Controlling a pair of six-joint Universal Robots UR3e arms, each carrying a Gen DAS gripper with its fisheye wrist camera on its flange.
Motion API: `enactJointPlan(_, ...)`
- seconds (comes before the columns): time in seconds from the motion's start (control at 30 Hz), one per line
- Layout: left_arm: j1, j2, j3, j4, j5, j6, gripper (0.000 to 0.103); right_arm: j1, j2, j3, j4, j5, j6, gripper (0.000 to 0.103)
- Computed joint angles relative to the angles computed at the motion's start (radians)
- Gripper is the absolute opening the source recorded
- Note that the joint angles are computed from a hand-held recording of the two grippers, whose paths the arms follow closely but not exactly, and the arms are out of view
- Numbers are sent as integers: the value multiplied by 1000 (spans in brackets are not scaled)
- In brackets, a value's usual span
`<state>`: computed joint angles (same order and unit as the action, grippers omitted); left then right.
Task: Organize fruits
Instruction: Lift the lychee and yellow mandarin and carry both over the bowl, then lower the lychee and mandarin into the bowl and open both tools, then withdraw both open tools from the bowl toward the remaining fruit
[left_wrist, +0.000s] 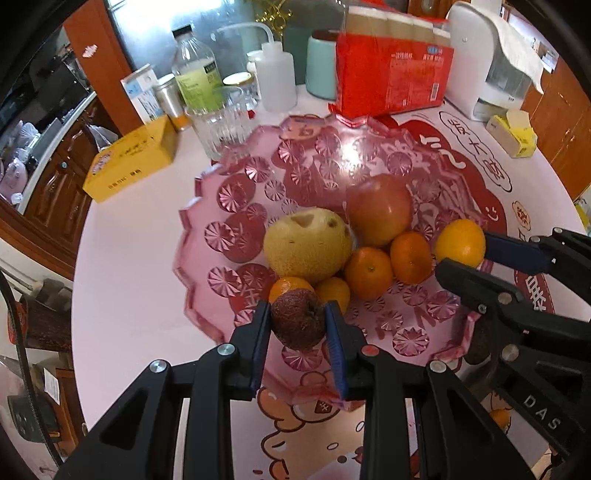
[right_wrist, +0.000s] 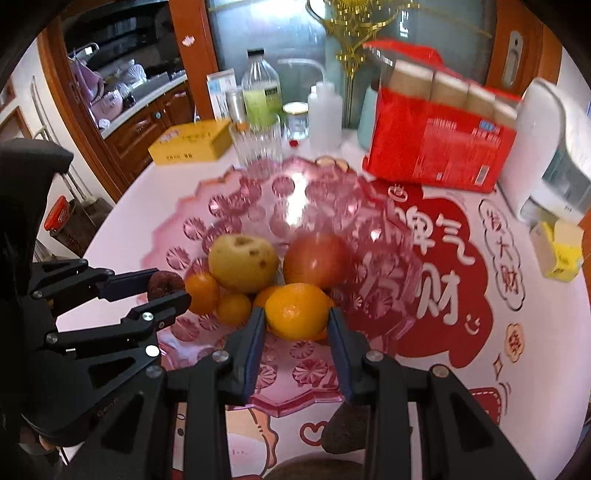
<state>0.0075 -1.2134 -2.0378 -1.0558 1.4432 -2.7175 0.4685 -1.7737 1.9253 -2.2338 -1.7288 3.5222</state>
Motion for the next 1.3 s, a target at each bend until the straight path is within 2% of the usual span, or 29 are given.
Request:
enactJointPlan(0.17, -19, -38, -13, 44, 12, -9, 29, -19, 2, 35, -16, 45, -9, 35)
enactJointPlan(0.23, -27, -38, -23, 64, 21, -13, 35, -17, 8, 39, -22, 51, -13, 35)
enactJointPlan(0.33, -45, -25, -37, 93, 53, -29, 50, -22, 3, 52, -23, 69, -17, 35)
enactJointPlan(0.37, -48, -22, -41, 103, 65, -33, 58, -28, -6, 62, -26, 79, -16, 35)
enactJointPlan(0.4, -45, -15, -47, 110, 70, -34, 66, -35, -14, 70, -28, 88, -16, 35)
enactJointPlan(0.5, -19, 11, -56, 102, 61, -27, 82, -65, -50, 99, -27, 125, -16, 36)
enactJointPlan(0.67, 6, 51, -61, 79, 53, -17, 88, -65, -86, 115, -35, 111, -16, 45)
enactJointPlan(0.93, 20, 104, -57, 29, 42, -12, 89, -53, -117, 104, -17, 102, -7, 46)
enactJointPlan(1.3, 66, 223, -21, -124, -1, 5, 89, -16, -175, 74, 45, 68, 21, 46)
